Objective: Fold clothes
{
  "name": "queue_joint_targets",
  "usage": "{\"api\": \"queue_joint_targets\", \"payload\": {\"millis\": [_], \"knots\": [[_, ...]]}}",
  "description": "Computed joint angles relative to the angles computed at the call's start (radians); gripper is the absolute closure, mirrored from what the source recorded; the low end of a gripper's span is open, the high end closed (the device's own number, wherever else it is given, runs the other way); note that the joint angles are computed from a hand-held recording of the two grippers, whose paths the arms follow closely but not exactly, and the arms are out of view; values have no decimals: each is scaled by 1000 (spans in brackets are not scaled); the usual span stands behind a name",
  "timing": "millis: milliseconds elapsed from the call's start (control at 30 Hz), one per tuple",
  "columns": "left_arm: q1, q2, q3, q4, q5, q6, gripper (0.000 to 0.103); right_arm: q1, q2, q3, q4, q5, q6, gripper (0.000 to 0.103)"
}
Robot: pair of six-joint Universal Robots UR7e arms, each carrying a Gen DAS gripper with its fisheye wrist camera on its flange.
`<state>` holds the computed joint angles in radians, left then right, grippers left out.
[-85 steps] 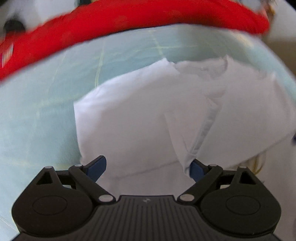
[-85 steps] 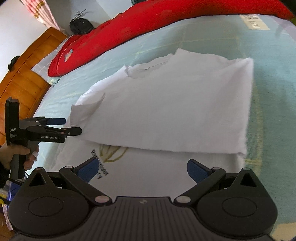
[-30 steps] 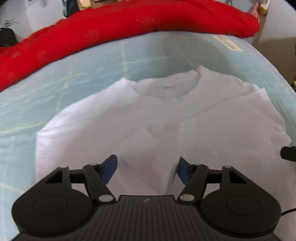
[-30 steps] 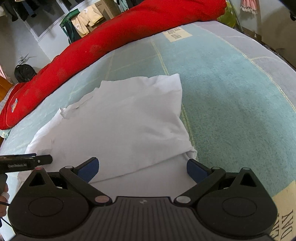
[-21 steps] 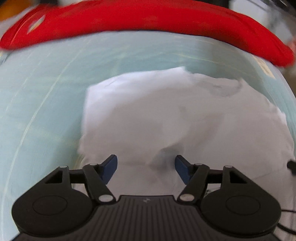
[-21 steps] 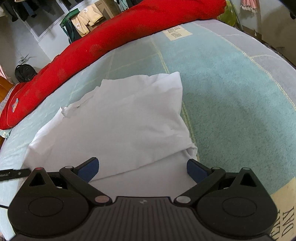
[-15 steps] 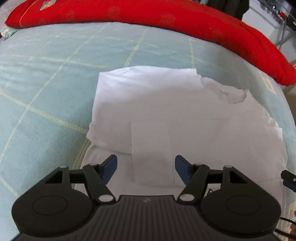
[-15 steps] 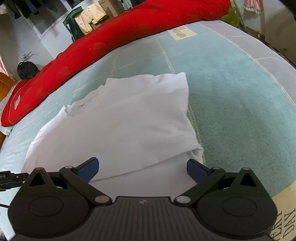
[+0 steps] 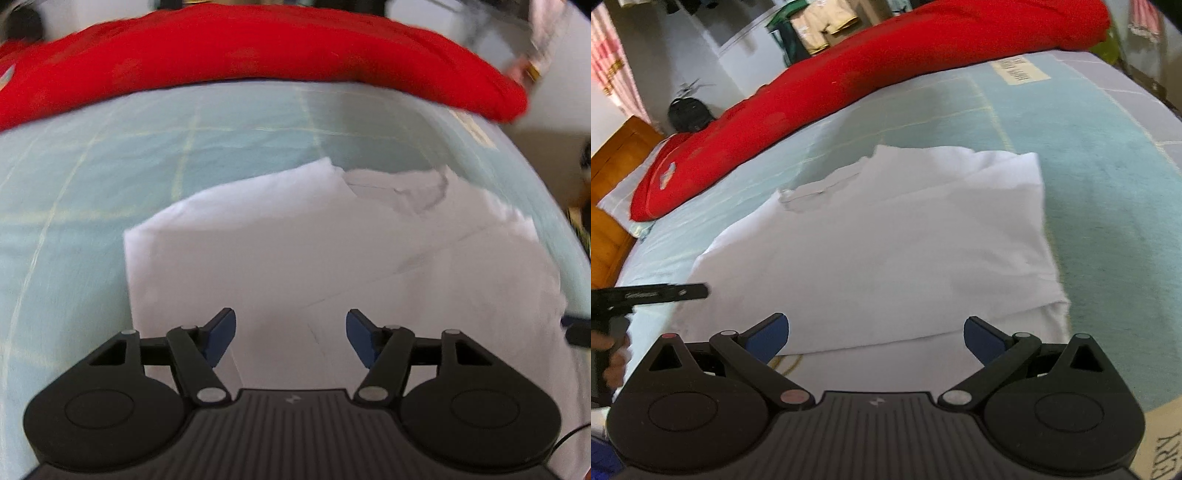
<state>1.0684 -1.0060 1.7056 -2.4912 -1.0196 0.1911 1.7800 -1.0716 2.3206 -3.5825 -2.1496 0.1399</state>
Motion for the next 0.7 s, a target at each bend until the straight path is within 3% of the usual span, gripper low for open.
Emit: {"api": "queue_joint_targets", "payload": {"millis": [167,367,433,567,700], "knots": [[25,41,-94,135,-66,143,63,5,10,-17,28,39,-11,0],[51,98,-240,322,-130,260,68,3,17,-30,52,72,-24,0],[62,121,-310,427,-178,269,68,0,18,-31,59,76,-19,0],[83,138,-376,511,-229,261,69,-3,17,-32,67,83,-8,0],[115,145,-414,527,-253,138,70,-4,21,-40,71,87,-10,0]]}}
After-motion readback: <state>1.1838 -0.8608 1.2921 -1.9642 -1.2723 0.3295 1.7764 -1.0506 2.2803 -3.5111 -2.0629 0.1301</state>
